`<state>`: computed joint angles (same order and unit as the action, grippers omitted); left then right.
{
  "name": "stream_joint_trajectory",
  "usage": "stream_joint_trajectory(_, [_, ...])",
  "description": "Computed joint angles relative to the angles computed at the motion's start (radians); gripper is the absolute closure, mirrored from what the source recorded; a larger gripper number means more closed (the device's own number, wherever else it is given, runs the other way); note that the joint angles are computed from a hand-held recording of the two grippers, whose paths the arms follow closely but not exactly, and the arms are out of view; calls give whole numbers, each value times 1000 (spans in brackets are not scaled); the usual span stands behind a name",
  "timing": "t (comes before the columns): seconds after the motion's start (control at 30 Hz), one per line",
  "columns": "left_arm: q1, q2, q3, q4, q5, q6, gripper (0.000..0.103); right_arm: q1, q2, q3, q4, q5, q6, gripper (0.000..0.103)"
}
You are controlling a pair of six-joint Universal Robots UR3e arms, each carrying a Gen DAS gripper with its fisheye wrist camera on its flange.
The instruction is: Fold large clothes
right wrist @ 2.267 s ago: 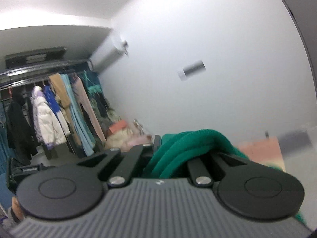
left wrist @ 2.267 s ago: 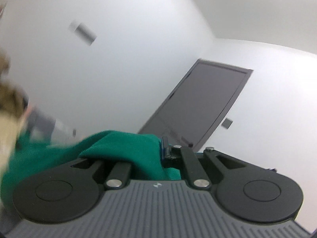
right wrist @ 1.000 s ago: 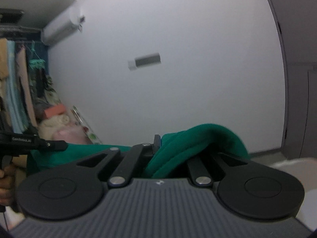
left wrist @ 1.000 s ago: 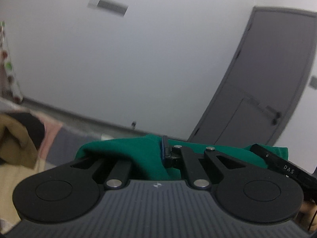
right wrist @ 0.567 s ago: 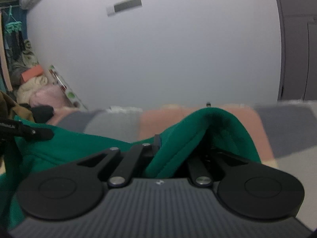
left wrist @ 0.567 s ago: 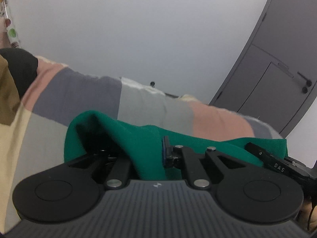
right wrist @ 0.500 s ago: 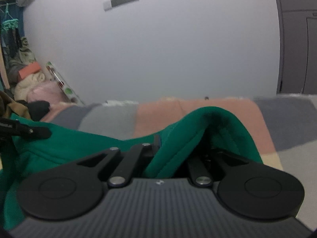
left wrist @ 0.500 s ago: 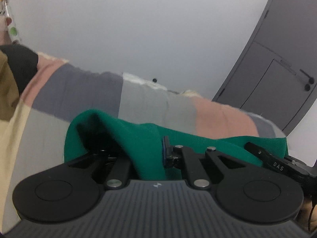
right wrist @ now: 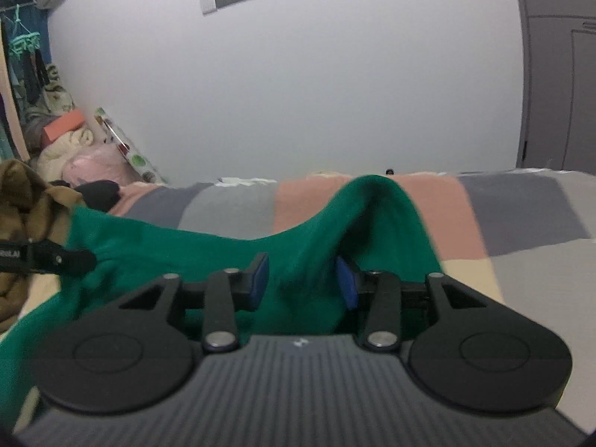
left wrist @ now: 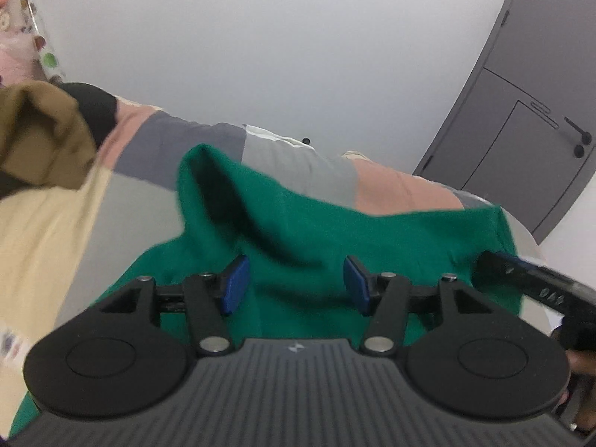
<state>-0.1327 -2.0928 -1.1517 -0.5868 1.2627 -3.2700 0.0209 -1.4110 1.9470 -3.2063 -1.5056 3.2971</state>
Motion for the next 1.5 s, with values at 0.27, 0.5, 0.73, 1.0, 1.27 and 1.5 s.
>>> stream_joint_trajectory(0.27, [28,575,-565,38,5,30,42,112,-513,273,194,-136,31,61])
stream_joint_trajectory(0.5, [86,1068,-824,-197,-4,75,41,436,-779,294,472,-437,178,60])
stream_joint_trajectory(0.73, [186,1393,-994,-458,15,201,39,829,-788,348,626,-760,410,27])
stream_joint_trajectory(1.0, [188,1436,-1101,-571,45,221,39,854,-809,452,757,-629,546,25])
stream_joint_trajectory(1.27, [-61,1248,-1188,-248,310,170,42,910,-620,460,777,-725,525,55])
stream_joint_trajectory(1.5, [79,1279,-1169,-298,278,233,96,896,-754,448,891,-775,605,95])
